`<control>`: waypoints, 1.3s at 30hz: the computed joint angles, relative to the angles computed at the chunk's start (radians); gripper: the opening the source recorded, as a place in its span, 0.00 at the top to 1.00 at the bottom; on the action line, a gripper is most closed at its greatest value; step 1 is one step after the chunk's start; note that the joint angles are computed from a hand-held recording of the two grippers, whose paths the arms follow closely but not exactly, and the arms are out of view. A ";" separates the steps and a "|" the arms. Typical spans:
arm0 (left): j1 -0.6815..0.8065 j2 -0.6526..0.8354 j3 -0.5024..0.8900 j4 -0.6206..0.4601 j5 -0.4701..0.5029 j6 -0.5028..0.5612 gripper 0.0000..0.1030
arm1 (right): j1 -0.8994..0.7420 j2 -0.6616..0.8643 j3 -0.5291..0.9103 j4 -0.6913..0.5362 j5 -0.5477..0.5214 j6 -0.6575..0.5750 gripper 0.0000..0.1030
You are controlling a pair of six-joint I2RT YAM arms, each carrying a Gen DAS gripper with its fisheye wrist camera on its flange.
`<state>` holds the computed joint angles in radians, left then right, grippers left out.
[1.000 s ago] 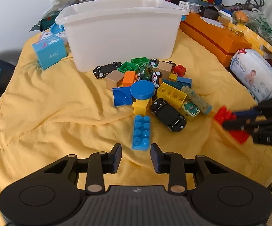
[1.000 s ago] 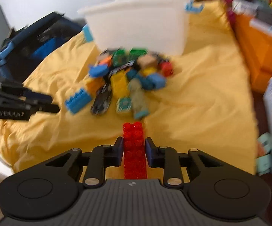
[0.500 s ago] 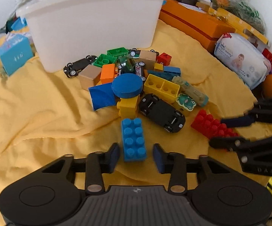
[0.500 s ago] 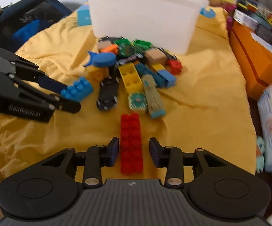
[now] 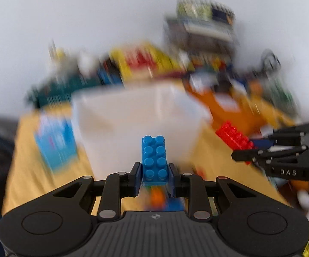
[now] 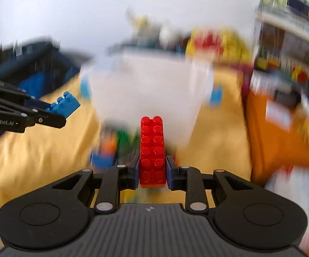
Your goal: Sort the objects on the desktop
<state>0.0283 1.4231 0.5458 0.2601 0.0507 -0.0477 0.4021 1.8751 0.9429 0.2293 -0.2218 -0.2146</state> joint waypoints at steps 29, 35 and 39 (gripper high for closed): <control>-0.069 0.145 -0.026 0.182 -0.185 -0.062 0.29 | -0.046 0.179 0.284 -0.045 -0.120 0.047 0.52; -0.156 0.339 -0.053 0.189 -0.148 -0.138 0.35 | -0.045 0.195 0.121 -0.048 -0.050 -0.003 0.54; -0.182 0.427 0.007 0.207 -0.168 -0.110 0.38 | -0.034 0.213 0.049 -0.043 -0.074 0.033 0.57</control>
